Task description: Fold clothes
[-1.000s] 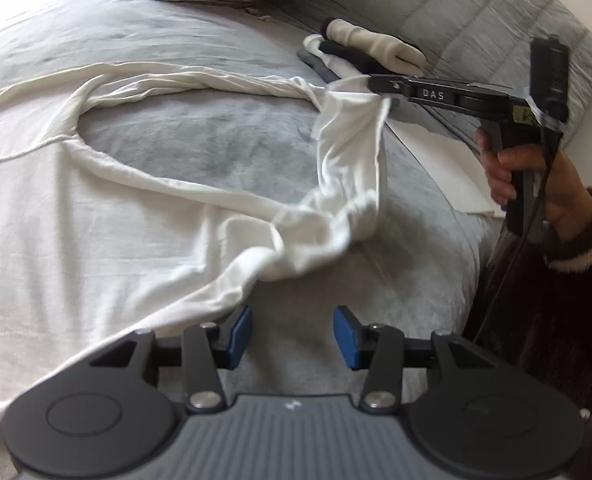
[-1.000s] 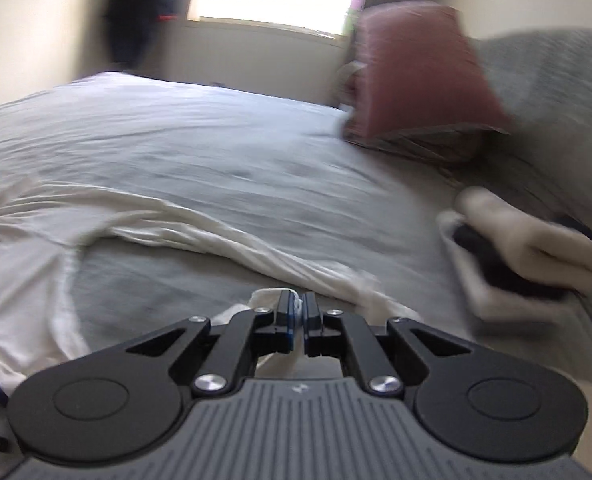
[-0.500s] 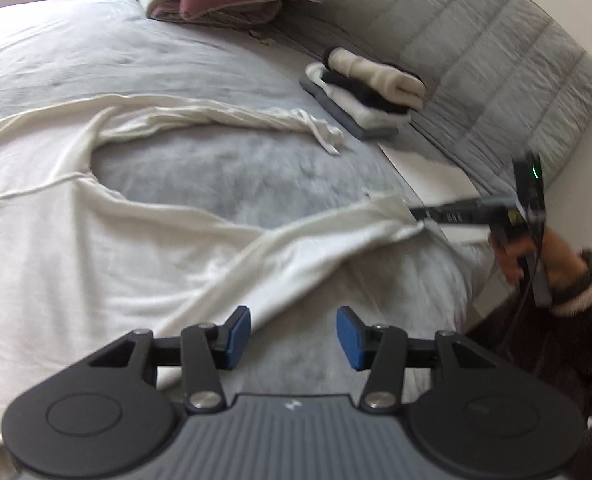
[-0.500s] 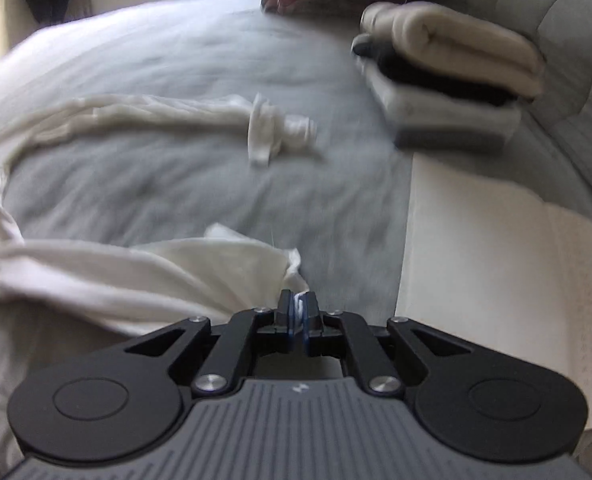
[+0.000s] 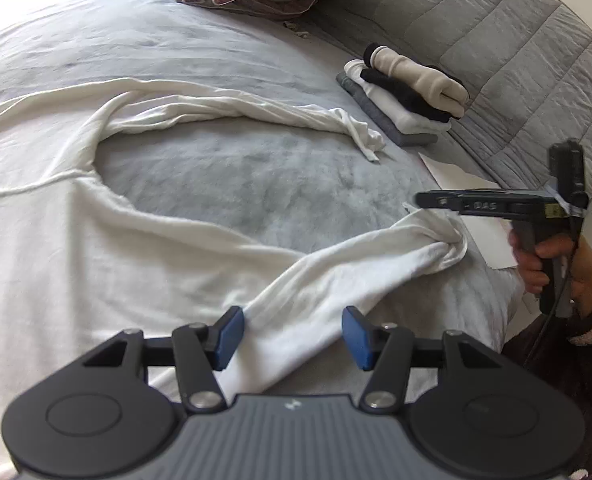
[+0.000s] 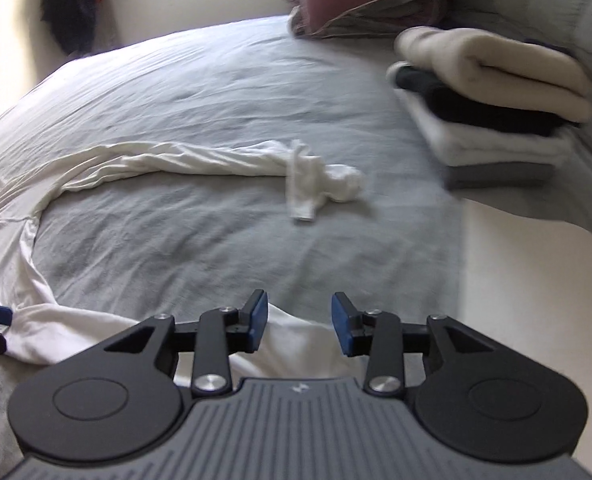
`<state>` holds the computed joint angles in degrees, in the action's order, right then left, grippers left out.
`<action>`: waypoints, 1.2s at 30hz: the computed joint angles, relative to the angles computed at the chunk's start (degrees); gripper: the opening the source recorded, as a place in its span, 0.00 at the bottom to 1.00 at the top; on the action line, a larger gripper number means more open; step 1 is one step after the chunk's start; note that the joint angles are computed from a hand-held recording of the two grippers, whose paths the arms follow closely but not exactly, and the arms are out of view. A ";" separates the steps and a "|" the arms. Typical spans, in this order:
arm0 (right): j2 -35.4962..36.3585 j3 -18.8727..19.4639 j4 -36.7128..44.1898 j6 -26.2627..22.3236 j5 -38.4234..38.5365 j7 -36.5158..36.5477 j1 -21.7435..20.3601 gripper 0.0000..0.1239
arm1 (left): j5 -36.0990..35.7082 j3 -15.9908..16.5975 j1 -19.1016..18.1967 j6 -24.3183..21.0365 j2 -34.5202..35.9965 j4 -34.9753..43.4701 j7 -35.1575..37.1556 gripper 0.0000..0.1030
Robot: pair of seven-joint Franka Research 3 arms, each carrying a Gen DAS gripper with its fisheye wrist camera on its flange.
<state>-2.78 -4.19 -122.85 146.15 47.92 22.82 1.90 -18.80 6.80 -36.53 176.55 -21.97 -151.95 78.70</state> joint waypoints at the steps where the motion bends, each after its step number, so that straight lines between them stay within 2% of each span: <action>1: 0.51 0.07 0.64 -1.34 -1.35 -0.08 0.03 0.32 | -0.16 0.40 -0.47 0.46 0.58 0.31 0.32 0.53; 3: 1.42 0.42 1.31 -2.76 -5.71 1.30 0.02 0.32 | -0.73 1.31 -1.49 1.20 1.85 1.07 0.82 0.50; 5: 0.76 0.80 -0.33 -0.68 -6.36 -0.89 0.30 0.32 | -1.40 2.13 -2.56 1.93 3.06 1.80 1.58 0.44; 6: 0.30 0.93 -1.15 0.48 -6.25 -2.14 0.51 0.26 | -1.55 2.26 -2.80 2.30 3.63 2.14 1.85 0.42; 7: -0.01 0.94 -1.63 1.15 -5.88 -2.99 0.68 0.07 | -2.28 3.20 -3.89 2.38 3.88 2.41 2.47 0.34; 8: -0.10 0.87 -1.81 1.48 -5.27 -3.51 0.81 0.02 | -3.15 4.17 -5.03 2.43 4.11 2.67 3.20 0.22; 10: -0.64 0.65 -2.53 2.93 -2.31 -4.88 1.06 0.02 | -5.07 5.75 -7.06 2.38 4.54 3.20 4.78 0.08; 11: -0.99 0.51 -2.89 3.97 -0.25 -6.07 1.23 0.02 | -5.06 4.97 -6.43 2.56 4.74 3.25 5.01 0.05; 13: -1.75 0.04 -3.25 6.17 4.64 -8.61 1.53 0.02 | -4.71 3.70 -5.67 3.54 4.53 2.89 5.46 0.03; 14: -2.03 -0.29 -3.14 6.84 7.11 -9.54 1.58 0.02 | -4.77 4.09 -6.36 4.31 4.19 2.57 5.92 0.03; 16: -2.39 -0.82 -2.86 8.64 11.45 -10.72 1.58 0.02 | -4.85 7.50 -10.31 5.83 2.98 1.69 7.63 0.02; 20: -1.62 -1.01 -1.85 15.73 18.57 -13.82 1.79 0.02 | -1.67 12.40 -15.97 7.49 -0.07 -0.42 9.26 0.02; 22: -0.44 -0.92 -0.80 17.42 18.17 -11.19 1.30 0.02 | 0.11 15.44 -19.42 7.15 -1.69 -1.20 10.26 0.02; 24: 0.00 -0.76 -0.55 19.08 18.03 -9.46 0.87 0.02 | 2.30 16.10 -20.52 5.99 -2.48 -1.62 10.50 0.02; 29: -1.23 -1.36 -0.86 18.59 19.48 -8.62 -0.15 0.02 | 4.61 11.76 -17.12 3.98 -3.05 -2.36 10.38 0.02; 33: -2.58 -2.25 -0.37 14.09 19.43 -6.43 -0.69 0.02 | 5.84 7.93 -12.32 8.77 -4.06 -4.45 6.25 0.02; 36: -1.68 -1.66 1.48 14.21 19.83 -5.20 -0.19 0.02 | 6.13 4.87 -7.87 13.11 -4.61 -5.97 1.69 0.02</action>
<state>-4.46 -5.85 -121.37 160.36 67.75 17.62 1.71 -12.67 11.67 -44.41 189.66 -26.57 -157.92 80.39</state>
